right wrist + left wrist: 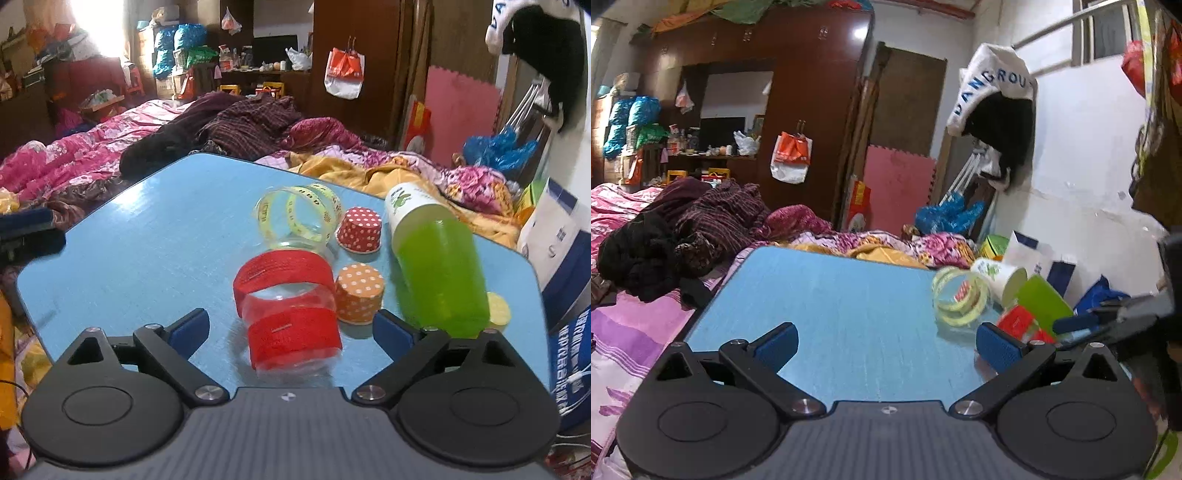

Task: Flip cup upright
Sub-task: 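Move the right tool to the red-banded clear cup and close on it, then lift the red-banded cup off the table with the right tool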

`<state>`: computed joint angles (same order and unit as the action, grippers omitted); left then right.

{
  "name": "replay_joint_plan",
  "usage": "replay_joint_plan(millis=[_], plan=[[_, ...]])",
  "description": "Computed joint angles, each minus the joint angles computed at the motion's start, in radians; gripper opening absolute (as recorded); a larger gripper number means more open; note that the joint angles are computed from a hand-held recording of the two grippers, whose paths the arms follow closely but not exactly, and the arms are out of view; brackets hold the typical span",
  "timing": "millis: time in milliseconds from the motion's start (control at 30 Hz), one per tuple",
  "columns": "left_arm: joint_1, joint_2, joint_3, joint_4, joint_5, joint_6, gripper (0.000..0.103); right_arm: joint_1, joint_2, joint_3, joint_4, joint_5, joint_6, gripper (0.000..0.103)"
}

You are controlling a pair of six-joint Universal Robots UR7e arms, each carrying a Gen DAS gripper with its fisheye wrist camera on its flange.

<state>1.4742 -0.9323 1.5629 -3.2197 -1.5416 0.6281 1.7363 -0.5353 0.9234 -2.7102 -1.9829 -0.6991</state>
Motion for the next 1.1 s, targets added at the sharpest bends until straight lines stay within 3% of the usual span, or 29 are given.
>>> replay_joint_plan(millis=[200, 333, 500, 867, 1100], plan=[[0.007, 0.003, -0.002, 0.024, -0.009, -0.004, 0.103, 0.002, 0.020, -0.053, 0.107, -0.036, 0.032, 0.077], [0.013, 0.005, -0.004, 0.032, -0.013, -0.009, 0.103, 0.005, 0.011, -0.049, 0.141, -0.041, 0.039, 0.058], [0.022, 0.008, -0.009, 0.035, -0.023, -0.020, 0.103, 0.013, -0.009, -0.024, 0.169, -0.035, 0.069, 0.058], [0.044, -0.040, 0.042, 0.080, -0.063, -0.017, 0.103, 0.039, -0.087, 0.192, 0.028, -0.032, 0.146, 0.057], [0.047, -0.070, 0.073, 0.083, -0.096, -0.006, 0.103, 0.054, -0.087, 0.234, -0.070, -0.030, 0.146, 0.057]])
